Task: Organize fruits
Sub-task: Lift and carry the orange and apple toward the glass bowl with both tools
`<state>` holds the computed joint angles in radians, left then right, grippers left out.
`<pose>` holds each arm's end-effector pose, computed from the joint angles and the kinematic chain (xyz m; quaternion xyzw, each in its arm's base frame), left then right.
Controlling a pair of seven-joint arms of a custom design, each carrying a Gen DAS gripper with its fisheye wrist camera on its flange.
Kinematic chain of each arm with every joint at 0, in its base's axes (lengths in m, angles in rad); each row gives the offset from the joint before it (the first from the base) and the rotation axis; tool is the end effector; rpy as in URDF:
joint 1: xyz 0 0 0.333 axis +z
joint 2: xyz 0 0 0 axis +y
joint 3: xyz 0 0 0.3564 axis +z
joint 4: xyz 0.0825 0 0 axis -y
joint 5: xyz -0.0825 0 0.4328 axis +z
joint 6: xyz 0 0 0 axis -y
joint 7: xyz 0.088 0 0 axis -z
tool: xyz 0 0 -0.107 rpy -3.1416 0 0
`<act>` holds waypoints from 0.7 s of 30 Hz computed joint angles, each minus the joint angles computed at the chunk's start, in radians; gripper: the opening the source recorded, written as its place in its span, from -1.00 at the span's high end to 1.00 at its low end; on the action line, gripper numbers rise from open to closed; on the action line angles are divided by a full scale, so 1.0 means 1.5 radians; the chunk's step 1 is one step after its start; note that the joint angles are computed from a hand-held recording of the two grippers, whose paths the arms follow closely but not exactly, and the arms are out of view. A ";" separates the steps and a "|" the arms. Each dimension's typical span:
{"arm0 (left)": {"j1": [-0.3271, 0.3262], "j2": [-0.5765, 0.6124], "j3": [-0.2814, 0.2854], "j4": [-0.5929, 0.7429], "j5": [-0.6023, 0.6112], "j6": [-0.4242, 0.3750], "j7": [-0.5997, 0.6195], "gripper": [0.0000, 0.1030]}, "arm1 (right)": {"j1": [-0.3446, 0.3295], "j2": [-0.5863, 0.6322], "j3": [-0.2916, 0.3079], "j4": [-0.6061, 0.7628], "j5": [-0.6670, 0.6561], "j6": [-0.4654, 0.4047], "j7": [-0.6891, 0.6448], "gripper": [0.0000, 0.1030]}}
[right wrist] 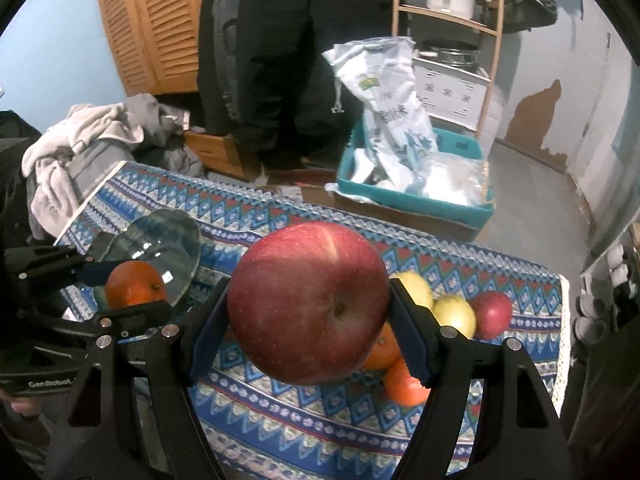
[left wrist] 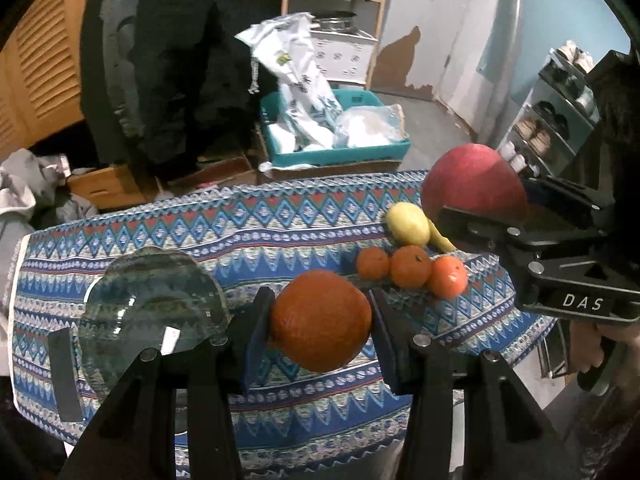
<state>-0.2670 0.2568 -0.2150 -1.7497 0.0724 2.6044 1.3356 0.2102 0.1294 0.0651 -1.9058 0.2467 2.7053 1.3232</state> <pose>0.6524 -0.3263 0.5139 -0.5767 0.7609 -0.2700 0.1251 0.6636 0.1766 0.5257 -0.7662 0.5465 -0.1631 0.2962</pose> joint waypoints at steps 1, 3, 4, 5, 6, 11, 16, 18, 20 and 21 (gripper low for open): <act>0.002 -0.002 0.002 -0.004 0.000 0.001 -0.002 0.07 | 0.002 0.005 0.002 0.007 0.000 -0.003 0.000 -0.45; 0.008 -0.005 0.003 -0.009 -0.008 0.001 -0.001 0.07 | 0.005 0.014 0.006 0.020 0.001 -0.009 -0.001 -0.45; 0.011 -0.008 0.004 -0.012 -0.012 0.001 -0.001 0.07 | 0.007 0.018 0.008 0.026 0.001 -0.011 -0.001 -0.45; 0.012 -0.009 0.005 -0.015 -0.012 0.001 -0.005 0.07 | 0.009 0.023 0.010 0.033 0.003 -0.015 -0.003 -0.45; 0.014 -0.011 0.007 -0.019 -0.011 0.001 -0.008 0.07 | 0.010 0.027 0.012 0.039 0.005 -0.018 -0.005 -0.45; 0.026 -0.020 0.016 -0.038 -0.009 0.005 -0.023 0.07 | 0.020 0.065 0.024 0.086 0.014 -0.042 -0.016 -0.45; 0.043 -0.026 0.021 -0.054 -0.015 0.006 -0.033 0.07 | 0.030 0.108 0.035 0.135 0.011 -0.063 -0.024 -0.45; 0.048 -0.028 0.024 -0.062 -0.013 0.008 -0.037 0.07 | 0.035 0.124 0.038 0.154 0.009 -0.075 -0.024 -0.45; 0.053 -0.030 0.029 -0.068 -0.008 0.008 -0.045 0.07 | 0.039 0.140 0.041 0.175 0.009 -0.090 -0.022 -0.45; 0.056 -0.031 0.029 -0.072 -0.008 0.008 -0.045 0.06 | 0.040 0.148 0.044 0.185 0.012 -0.097 -0.023 -0.45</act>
